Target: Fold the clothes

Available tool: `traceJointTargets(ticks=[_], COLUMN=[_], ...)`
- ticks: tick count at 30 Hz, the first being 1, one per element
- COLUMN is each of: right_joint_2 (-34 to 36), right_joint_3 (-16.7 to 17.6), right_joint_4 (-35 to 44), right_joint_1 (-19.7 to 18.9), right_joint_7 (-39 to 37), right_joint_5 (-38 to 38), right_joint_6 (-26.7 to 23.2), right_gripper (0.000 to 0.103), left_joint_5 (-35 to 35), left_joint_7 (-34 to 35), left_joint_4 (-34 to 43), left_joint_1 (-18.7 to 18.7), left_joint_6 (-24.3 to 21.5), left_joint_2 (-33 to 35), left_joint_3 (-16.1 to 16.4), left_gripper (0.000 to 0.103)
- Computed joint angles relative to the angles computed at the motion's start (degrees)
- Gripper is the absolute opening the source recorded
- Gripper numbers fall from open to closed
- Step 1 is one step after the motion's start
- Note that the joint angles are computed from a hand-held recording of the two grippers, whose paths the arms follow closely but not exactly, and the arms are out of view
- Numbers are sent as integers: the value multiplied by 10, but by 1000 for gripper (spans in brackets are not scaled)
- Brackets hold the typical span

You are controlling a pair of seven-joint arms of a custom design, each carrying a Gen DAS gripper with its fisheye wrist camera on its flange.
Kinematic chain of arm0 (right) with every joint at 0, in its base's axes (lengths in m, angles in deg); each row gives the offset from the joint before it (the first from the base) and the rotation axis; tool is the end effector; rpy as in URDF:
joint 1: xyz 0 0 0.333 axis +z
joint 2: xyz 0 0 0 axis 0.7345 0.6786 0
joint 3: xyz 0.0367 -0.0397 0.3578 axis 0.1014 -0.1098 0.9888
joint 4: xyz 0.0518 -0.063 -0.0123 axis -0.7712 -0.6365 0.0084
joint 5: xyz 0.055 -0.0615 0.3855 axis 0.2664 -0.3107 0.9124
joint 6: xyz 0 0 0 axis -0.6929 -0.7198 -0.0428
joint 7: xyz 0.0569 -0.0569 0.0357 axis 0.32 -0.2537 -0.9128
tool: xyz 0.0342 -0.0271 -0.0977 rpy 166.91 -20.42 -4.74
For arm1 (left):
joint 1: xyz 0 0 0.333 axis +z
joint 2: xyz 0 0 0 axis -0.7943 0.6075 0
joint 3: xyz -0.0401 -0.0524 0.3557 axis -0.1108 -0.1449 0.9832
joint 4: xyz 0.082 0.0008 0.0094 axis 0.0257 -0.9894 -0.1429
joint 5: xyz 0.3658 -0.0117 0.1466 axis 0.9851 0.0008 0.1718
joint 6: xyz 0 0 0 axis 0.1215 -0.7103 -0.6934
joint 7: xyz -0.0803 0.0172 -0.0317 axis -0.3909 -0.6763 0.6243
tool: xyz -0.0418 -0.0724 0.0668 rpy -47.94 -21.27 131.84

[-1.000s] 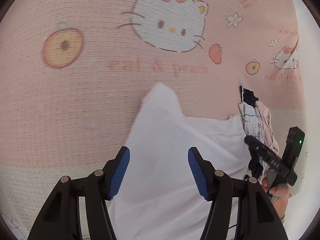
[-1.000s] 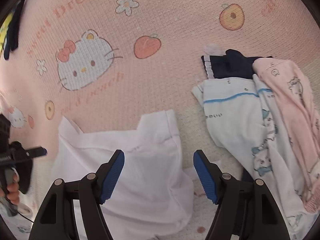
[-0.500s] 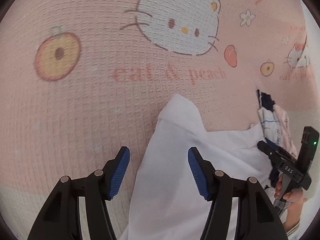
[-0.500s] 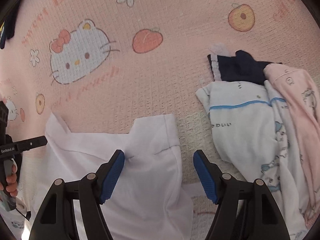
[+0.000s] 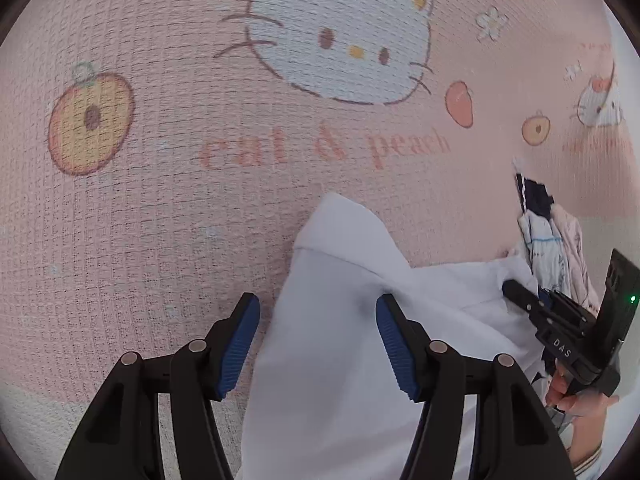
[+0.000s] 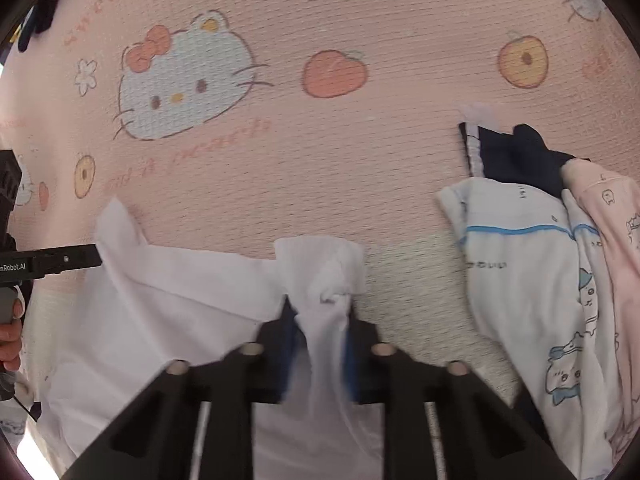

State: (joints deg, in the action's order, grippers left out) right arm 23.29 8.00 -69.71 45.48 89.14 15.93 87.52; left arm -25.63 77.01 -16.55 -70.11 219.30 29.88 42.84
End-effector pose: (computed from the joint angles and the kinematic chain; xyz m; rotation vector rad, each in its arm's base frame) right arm 0.7588 0.0309 0.4225 -2.2620 1.4133 -0.1500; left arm 0.6226 -0.2965 0.4475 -2.6694 1.3808 -0.6230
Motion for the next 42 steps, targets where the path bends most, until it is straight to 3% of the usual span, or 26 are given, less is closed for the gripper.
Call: traceJointTargets(ticks=[6, 9, 20, 22, 24, 28, 31, 33, 35, 37, 40, 41, 42], right_joint_2=[-45, -48, -26, -17, -15, -3, 7, 10, 14, 5, 3, -1, -7], right_joint_3=[-32, -7, -65, -106, -115, -173, -238, -247, -218, -164, -122, -116, -114], right_joint_4=[-84, -79, -63, -63, -65, -65, -67, -66, -55, -53, -44, -46, -54], right_joint_1=[47, 18, 42, 71, 75, 114, 158, 161, 137, 97, 63, 58, 57], right_joint_7=[-8, -33, 72, 123, 153, 227, 303, 326, 311, 284, 254, 247, 247], right_joint_5=[-97, -71, -166, -217, -242, -327, -398, -421, -427, -400, -369, -363, -358], right_joint_6=[143, 148, 238, 265, 275, 292, 323, 330, 300, 270, 249, 250, 248], right_gripper=[10, 10, 10, 10, 10, 10, 10, 10, 10, 10, 14, 25, 33], left_joint_5=[-12, -27, -58, -60, -60, -41, -30, -32, -39, -56, -63, -66, -71], left_joint_7=[12, 24, 46, 56, 70, 77, 76, 77, 74, 77, 73, 74, 76], left_joint_4=[26, 39, 86, 99, 114, 144, 155, 159, 157, 148, 137, 132, 124], left_joint_1=[1, 5, 4, 2, 0, -16, -23, -22, -19, -11, -12, -12, -10], left_joint_6=[-15, -16, -21, -35, -46, -83, -99, -104, -91, -61, 4, 33, 52], left_joint_2=[14, 21, 61, 68, 77, 91, 96, 98, 99, 98, 104, 107, 107], left_joint_3=[-4, -8, -10, -11, -13, -5, -2, -3, -5, -11, -10, -10, -12], left_gripper=[58, 58, 58, 58, 58, 58, 58, 58, 58, 58, 57, 54, 37])
